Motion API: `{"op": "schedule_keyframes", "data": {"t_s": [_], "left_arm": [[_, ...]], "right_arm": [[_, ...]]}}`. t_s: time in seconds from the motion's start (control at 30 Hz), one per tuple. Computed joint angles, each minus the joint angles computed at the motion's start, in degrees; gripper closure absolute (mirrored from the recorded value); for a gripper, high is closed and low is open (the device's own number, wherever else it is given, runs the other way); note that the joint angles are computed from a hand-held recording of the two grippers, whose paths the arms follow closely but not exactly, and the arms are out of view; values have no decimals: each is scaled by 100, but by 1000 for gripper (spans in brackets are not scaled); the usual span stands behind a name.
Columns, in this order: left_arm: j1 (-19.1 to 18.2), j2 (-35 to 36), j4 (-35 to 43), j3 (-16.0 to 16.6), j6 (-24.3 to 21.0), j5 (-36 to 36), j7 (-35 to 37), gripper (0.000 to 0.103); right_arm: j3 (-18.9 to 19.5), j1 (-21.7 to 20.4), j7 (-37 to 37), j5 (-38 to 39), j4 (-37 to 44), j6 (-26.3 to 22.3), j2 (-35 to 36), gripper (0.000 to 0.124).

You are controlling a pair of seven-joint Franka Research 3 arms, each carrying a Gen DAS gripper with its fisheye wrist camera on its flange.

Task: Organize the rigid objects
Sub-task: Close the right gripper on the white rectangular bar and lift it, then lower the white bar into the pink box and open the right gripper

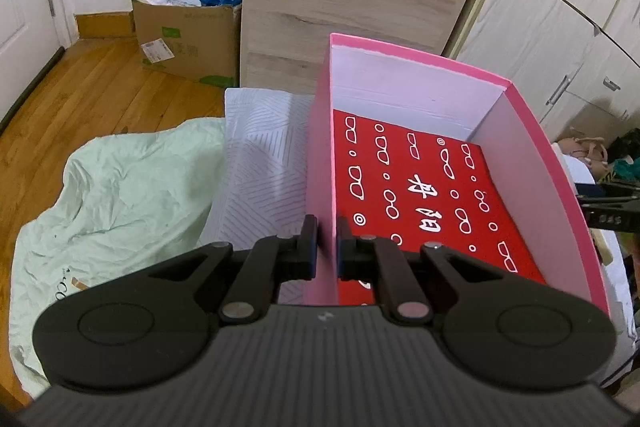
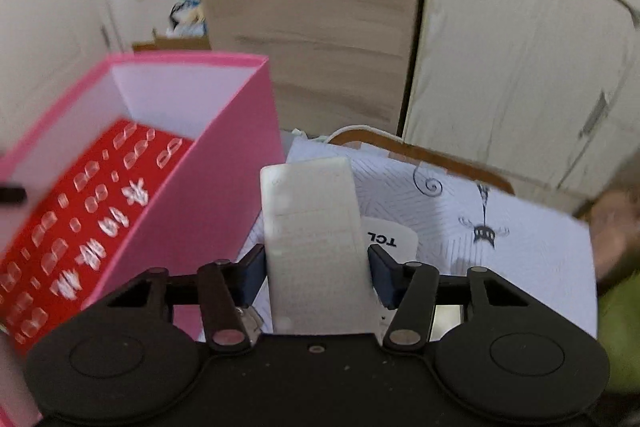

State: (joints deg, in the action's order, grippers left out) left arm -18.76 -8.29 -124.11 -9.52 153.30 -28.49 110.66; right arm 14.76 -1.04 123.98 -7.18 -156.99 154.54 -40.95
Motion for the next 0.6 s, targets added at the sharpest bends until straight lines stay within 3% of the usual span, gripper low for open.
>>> {"op": "schedule_keyframes", "data": {"t_s": [0.17, 0.43, 0.53, 0.6], "left_arm": [[51, -4, 44, -39, -105, 281, -147, 96], [26, -30, 16, 16, -119, 52, -317, 95], [40, -60, 0, -6, -134, 132, -402, 95], [36, -73, 6, -15, -172, 199, -436, 95]], "right_arm": [[-195, 146, 130, 400, -182, 101, -259, 64], [539, -496, 882, 190, -297, 678, -1201, 64], [381, -185, 1053, 544, -299, 1131, -1252, 64], [78, 371, 921, 908, -211, 1406, -983, 64]]}}
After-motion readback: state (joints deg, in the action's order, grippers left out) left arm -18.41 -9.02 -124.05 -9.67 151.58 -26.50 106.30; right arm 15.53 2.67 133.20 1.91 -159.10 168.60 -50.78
